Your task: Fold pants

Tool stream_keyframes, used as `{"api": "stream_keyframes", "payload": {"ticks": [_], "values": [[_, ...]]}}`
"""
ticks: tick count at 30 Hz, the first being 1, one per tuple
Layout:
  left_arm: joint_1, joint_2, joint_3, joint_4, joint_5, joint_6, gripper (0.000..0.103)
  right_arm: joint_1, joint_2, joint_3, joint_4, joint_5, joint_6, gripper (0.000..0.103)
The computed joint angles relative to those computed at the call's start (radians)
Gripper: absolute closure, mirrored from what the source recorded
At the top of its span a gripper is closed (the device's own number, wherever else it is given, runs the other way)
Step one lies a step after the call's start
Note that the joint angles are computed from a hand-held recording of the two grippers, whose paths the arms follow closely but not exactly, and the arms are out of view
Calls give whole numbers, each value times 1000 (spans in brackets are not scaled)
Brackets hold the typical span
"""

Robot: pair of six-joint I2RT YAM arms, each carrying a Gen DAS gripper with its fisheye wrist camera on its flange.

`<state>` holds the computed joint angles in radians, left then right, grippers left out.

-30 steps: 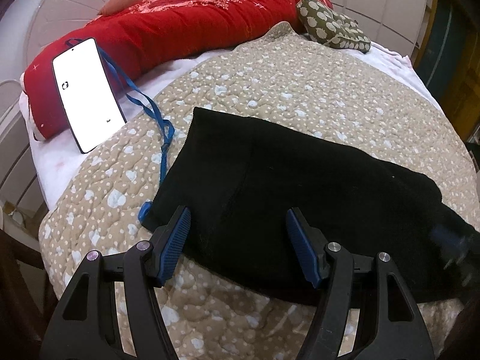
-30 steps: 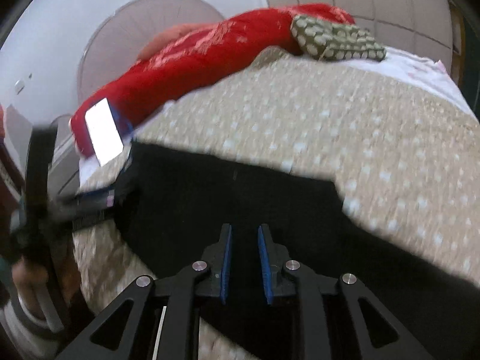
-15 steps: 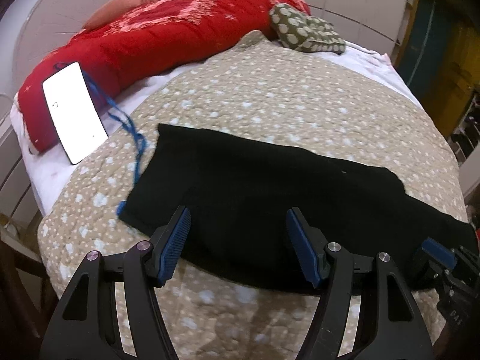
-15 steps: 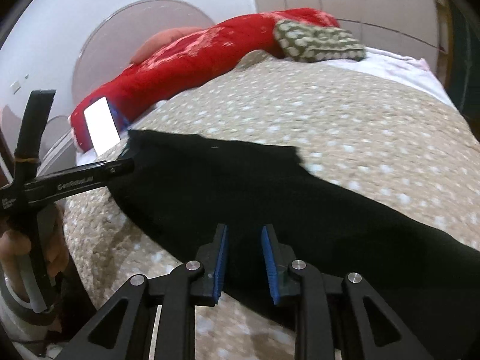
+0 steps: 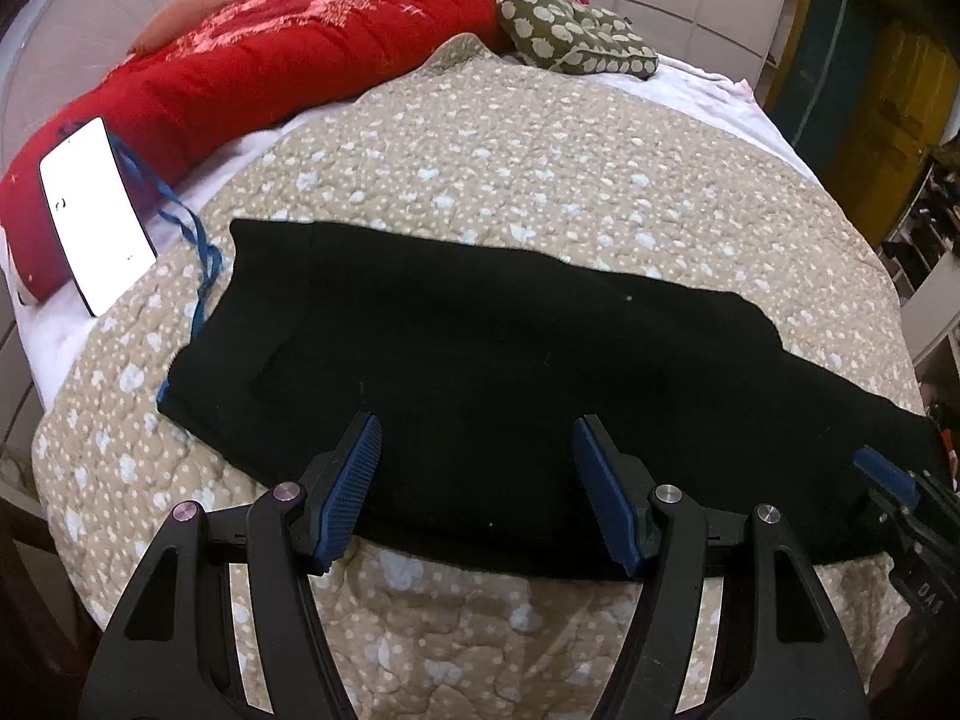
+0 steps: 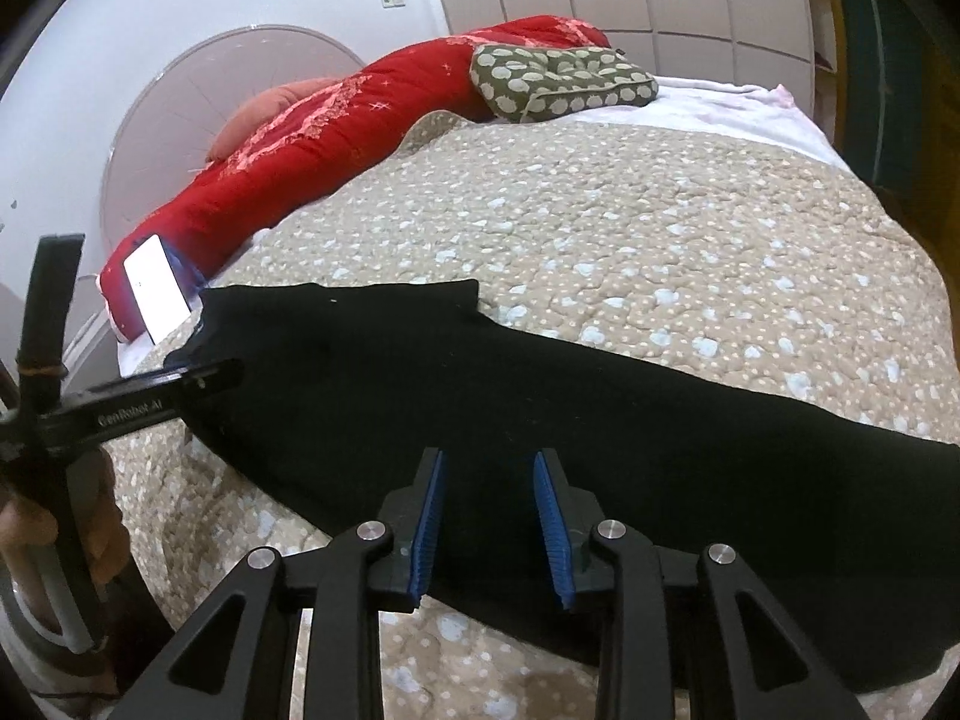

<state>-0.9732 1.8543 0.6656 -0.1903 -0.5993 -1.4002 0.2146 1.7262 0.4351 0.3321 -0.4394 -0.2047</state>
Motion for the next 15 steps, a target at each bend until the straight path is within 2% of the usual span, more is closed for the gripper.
{"api": "stream_keyframes", "payload": {"ticks": [6, 9, 11, 15], "values": [[-2, 35, 11, 7, 9, -5, 37, 41, 75, 57, 29, -3, 59, 74], [1, 50, 18, 10, 12, 2, 37, 76, 157, 116, 19, 57, 60, 73], [-1, 58, 28, -2, 6, 4, 37, 78, 158, 110, 36, 58, 61, 73], [-15, 54, 59, -54, -16, 8, 37, 47, 100, 90, -3, 24, 46, 73]]}}
